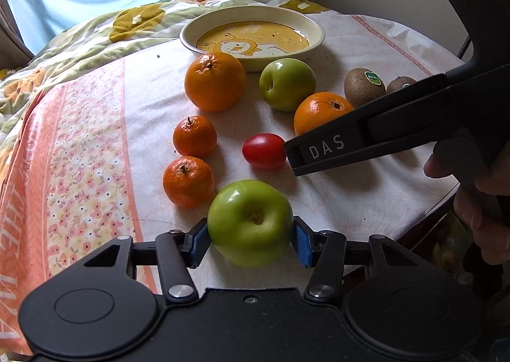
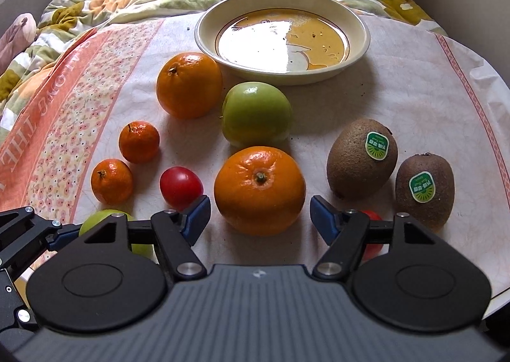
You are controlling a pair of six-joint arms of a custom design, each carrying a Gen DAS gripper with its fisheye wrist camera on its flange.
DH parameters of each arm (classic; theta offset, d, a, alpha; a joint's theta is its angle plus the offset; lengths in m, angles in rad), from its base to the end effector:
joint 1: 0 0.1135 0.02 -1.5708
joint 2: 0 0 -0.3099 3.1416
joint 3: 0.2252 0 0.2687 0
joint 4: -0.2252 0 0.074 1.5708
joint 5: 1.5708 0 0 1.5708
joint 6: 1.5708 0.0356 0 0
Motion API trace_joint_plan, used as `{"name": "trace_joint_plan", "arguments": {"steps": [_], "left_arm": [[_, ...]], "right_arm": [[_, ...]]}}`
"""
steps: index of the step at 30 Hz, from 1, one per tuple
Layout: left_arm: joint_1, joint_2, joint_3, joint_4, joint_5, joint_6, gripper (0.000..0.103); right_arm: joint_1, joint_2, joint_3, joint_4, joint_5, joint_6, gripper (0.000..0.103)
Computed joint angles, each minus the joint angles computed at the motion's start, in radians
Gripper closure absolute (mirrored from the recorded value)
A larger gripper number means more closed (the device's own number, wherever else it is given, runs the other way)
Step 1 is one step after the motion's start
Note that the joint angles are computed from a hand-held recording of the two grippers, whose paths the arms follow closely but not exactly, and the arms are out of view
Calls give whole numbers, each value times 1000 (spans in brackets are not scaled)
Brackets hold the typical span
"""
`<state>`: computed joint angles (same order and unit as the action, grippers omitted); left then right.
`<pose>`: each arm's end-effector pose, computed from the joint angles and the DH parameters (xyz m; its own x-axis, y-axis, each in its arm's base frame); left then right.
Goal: Organize fruits
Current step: 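Lift the green apple with the left tool while the right tool lifts the orange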
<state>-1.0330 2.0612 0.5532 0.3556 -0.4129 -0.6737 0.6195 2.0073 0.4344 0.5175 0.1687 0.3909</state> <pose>0.1586 -0.2380 0.0318 -0.8045 0.2332 -0.5463 0.2575 0.9657 0.0331 0.2186 0.1486 0.0374 -0.8474 -0.1430 -0.5114 -0.1970 0.9790 0.0527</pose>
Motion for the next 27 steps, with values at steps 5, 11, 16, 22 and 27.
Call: {"name": "trace_joint_plan", "arguments": {"steps": [5,11,16,22,27], "left_arm": [[-22,-26,-15,-17,-17,-28,45],[-32,-59,-27,-42,-31,-58,45],[-37,-105,-42,-68,-50,-76,45],[-42,-189,-54,-124,-77,-82,45],[-47,-296,-54,-195,-114,-64,45]], "right_arm": [[-7,17,18,-10,-4,12,24],[-13,21,21,-6,-12,22,28],[-10,-10,0,-11,-11,37,29],[18,-132,-38,-71,21,56,29],[46,-312,-60,-192,58,84,29]]}}
